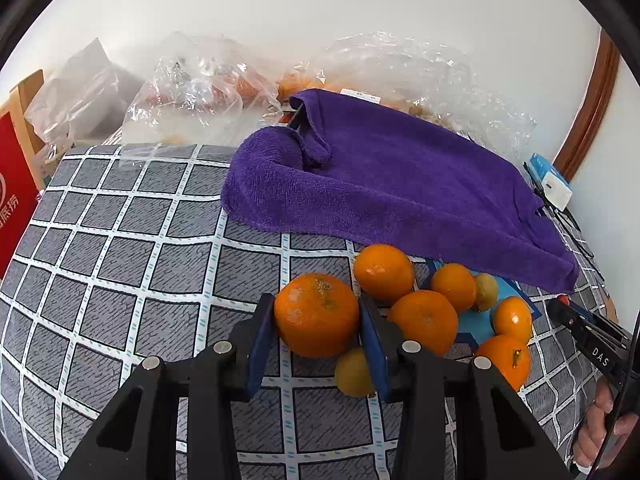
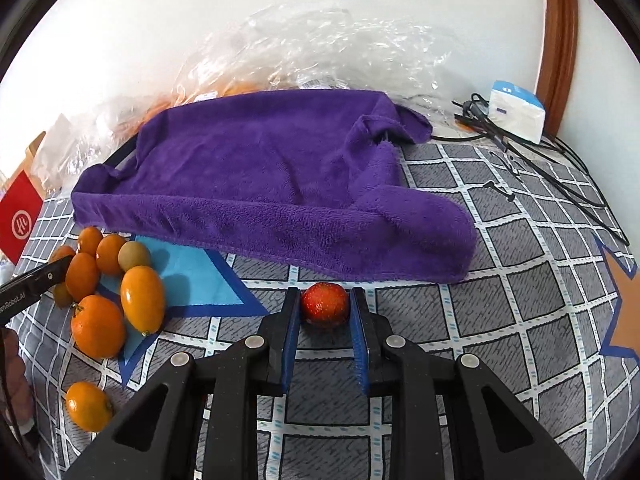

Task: Organize fruits
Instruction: 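Carry the tomato and tangerine with both tools onto the purple towel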

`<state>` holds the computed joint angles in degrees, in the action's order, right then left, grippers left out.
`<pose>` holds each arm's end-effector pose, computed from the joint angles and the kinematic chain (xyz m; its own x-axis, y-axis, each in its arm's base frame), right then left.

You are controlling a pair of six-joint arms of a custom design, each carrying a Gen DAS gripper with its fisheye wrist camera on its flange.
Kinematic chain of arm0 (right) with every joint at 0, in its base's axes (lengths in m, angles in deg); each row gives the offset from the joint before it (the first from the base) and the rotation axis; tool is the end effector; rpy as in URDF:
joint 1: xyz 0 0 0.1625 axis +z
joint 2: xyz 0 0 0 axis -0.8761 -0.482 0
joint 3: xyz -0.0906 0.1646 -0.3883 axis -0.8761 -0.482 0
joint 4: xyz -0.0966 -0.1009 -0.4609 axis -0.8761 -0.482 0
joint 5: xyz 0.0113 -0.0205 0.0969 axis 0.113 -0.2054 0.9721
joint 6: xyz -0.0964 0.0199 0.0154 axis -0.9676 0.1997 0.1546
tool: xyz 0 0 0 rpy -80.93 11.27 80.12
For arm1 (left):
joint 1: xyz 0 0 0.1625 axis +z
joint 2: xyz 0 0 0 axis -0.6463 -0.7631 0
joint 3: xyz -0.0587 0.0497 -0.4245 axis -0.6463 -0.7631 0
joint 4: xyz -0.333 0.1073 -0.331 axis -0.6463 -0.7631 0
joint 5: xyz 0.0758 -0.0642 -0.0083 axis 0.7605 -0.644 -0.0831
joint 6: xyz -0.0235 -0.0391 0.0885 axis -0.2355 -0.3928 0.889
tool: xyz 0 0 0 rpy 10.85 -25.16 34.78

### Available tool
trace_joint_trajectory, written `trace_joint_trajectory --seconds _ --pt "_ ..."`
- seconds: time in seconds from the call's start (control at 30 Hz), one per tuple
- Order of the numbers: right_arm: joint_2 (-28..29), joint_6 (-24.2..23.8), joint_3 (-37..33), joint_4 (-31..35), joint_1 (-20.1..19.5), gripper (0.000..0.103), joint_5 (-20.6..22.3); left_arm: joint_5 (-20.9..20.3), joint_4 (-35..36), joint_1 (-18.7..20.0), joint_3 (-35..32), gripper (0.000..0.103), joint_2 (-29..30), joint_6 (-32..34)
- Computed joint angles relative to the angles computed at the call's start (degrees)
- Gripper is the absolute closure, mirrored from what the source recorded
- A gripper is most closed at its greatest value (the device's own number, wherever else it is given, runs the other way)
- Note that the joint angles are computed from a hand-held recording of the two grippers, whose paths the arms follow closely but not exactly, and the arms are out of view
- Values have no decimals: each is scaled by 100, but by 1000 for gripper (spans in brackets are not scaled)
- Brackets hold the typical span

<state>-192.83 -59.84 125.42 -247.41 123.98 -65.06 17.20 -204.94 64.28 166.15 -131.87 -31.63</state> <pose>-0.0315 -0.2915 0.3185 -0.7330 0.2244 0.6421 -0.2712 0.7694 -0.5784 -0.3187 -0.3639 -0.0318 -0.7980 0.2195 -0.5613 0.5007 0.7598 -0.4147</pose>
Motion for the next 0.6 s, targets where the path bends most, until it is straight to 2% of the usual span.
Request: trace_joint_trajectory --seconds 0.37,0.6 --pt "1 -22 19 -125 84 79 -62 67 -114 -178 106 64 -221 97" --pt "-102 55 -36 -100 497 79 -258 228 255 -391 97 64 -562 -21"
